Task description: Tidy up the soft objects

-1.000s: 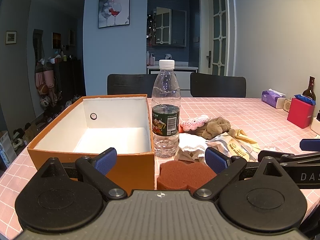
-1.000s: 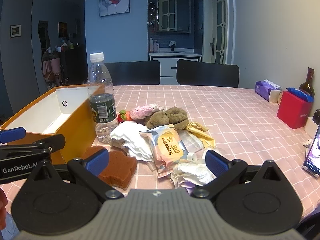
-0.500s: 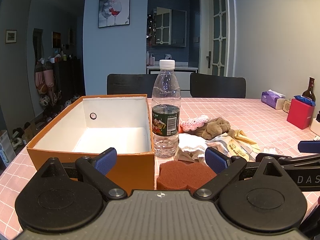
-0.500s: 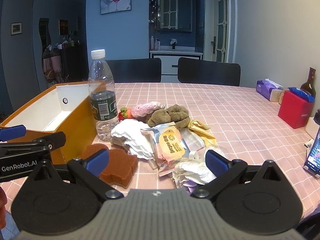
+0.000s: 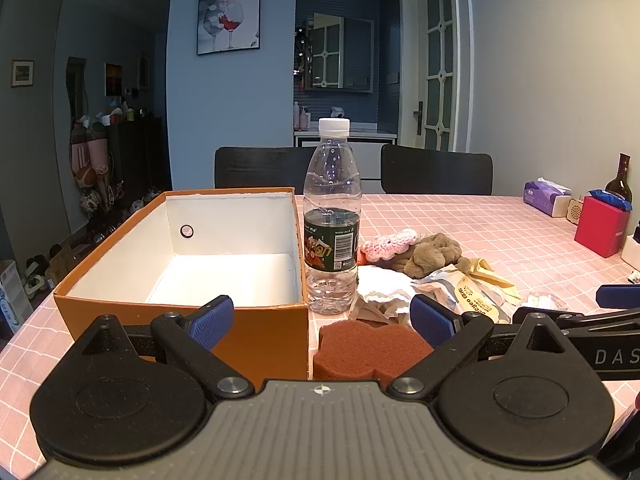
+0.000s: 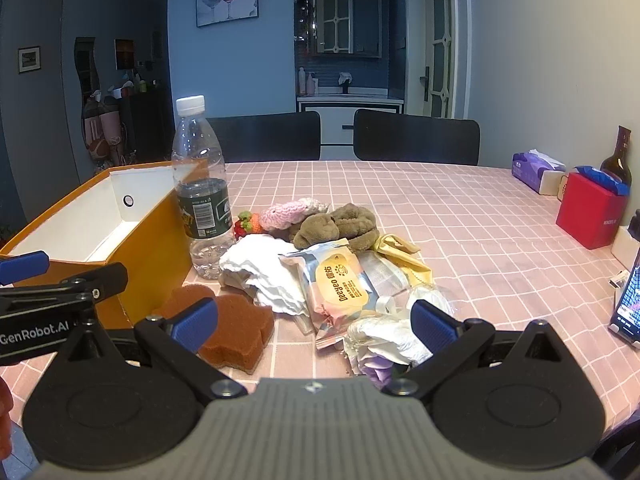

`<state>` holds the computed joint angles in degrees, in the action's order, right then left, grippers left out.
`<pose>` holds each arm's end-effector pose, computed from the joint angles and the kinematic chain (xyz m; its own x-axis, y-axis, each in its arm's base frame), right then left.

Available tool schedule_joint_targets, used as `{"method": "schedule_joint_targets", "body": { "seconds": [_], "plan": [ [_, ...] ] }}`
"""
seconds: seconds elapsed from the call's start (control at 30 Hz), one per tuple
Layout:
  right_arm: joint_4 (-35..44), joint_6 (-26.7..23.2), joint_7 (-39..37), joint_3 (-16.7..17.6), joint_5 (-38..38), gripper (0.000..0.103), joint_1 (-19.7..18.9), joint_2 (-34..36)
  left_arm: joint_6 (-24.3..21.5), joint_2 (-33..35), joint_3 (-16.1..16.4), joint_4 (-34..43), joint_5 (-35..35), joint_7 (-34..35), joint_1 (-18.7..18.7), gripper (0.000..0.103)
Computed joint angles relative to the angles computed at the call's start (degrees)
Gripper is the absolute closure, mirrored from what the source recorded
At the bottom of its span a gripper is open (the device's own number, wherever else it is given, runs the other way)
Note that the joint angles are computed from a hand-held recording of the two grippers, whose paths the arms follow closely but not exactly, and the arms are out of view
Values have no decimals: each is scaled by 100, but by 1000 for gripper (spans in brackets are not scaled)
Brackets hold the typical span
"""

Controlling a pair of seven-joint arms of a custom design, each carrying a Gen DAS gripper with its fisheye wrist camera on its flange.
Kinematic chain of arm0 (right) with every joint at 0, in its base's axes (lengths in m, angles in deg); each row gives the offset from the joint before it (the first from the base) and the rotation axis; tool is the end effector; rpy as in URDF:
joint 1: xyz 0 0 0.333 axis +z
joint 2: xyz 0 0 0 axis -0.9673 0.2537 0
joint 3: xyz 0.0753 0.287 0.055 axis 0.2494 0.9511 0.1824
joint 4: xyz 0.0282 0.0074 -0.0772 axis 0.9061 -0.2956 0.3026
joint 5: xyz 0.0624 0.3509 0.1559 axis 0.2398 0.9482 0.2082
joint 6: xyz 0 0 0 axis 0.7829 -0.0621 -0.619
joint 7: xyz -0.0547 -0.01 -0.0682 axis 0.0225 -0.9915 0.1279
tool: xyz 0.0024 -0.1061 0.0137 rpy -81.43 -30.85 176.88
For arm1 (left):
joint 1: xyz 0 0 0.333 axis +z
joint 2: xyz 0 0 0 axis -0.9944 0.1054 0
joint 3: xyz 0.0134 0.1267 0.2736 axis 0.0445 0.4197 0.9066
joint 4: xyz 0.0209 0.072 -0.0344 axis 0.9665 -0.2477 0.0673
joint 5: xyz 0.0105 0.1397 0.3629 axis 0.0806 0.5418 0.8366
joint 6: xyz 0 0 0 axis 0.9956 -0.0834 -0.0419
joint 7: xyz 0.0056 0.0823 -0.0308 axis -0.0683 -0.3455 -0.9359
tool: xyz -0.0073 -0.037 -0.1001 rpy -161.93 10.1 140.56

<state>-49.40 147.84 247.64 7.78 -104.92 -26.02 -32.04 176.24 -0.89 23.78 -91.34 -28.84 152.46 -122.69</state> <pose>0.5919 0.5265 0.4924 -0.2215 -0.9749 -0.0235 -0.5056 0.1354 -0.8521 0.6308 -0.2806 0.4741 -0.3359 -0.9419 0.0060 -0.3864 0.1321 -0.9128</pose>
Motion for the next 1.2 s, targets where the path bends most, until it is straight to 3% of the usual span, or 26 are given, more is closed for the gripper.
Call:
{"method": "schedule_joint_targets", "body": {
  "seconds": [0.63,1.2],
  "plan": [
    [62,1,-65,28,109,3,-38,43,4,-5,47,-8,4,-17,-42,0],
    [130,76,-203,63,369,2,-137,103,-138,46,340,28,187,-292,-263,0]
  ]
}}
